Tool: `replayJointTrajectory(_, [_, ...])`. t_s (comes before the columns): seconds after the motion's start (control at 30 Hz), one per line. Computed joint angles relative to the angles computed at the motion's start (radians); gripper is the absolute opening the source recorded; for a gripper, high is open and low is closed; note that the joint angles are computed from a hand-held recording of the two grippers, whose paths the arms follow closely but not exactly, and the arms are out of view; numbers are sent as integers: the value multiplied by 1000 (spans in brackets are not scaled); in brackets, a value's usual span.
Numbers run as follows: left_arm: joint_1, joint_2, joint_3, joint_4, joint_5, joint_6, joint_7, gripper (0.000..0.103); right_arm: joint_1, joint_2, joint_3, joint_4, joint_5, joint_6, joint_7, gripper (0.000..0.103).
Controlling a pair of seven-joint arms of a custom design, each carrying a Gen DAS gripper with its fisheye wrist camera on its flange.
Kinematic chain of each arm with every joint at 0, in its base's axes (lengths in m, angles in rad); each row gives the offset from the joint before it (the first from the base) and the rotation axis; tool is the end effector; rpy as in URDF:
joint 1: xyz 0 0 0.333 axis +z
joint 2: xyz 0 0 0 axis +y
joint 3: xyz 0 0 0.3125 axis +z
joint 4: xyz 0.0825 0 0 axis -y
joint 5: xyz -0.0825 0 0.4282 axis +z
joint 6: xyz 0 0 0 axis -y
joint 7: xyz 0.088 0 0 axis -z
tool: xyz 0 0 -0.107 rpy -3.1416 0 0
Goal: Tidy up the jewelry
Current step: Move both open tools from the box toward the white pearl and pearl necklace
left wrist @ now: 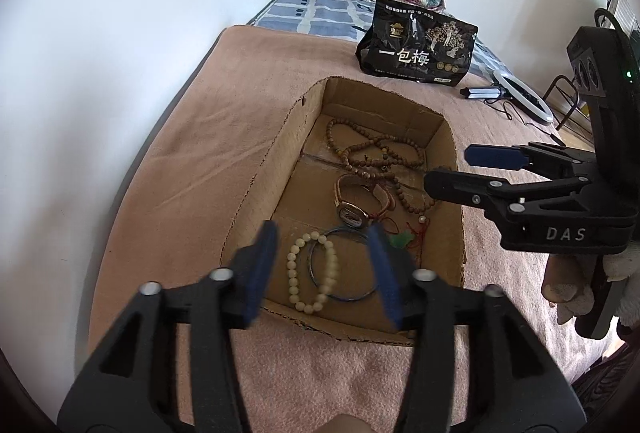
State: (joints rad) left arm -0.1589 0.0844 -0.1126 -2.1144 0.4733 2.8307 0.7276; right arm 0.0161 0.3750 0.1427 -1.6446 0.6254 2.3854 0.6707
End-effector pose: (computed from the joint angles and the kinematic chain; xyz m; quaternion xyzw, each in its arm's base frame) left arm 0.6052 -0.1916 0.4143 -0.7215 0.6081 -0.2652 0.1983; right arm 0.7255 0.1100 0.4180 -0.8492 0.4189 -0.0471 0.3180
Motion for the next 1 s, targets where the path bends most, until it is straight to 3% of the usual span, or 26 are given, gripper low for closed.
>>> replayJointTrajectory(0.53, [1, -11, -1, 2, 61, -11, -56, 61, 6, -76, -11, -84, 20, 77, -61, 92])
replayJointTrajectory(0.73, [5, -24, -5, -6, 75, 5, -80, 61, 6, -116, -31, -123, 22, 93, -55, 101])
replayJointTrajectory(1.0, [-5, -26, -21, 17, 124, -9, -97, 61, -15, -183, -70, -188, 69, 97, -112, 103])
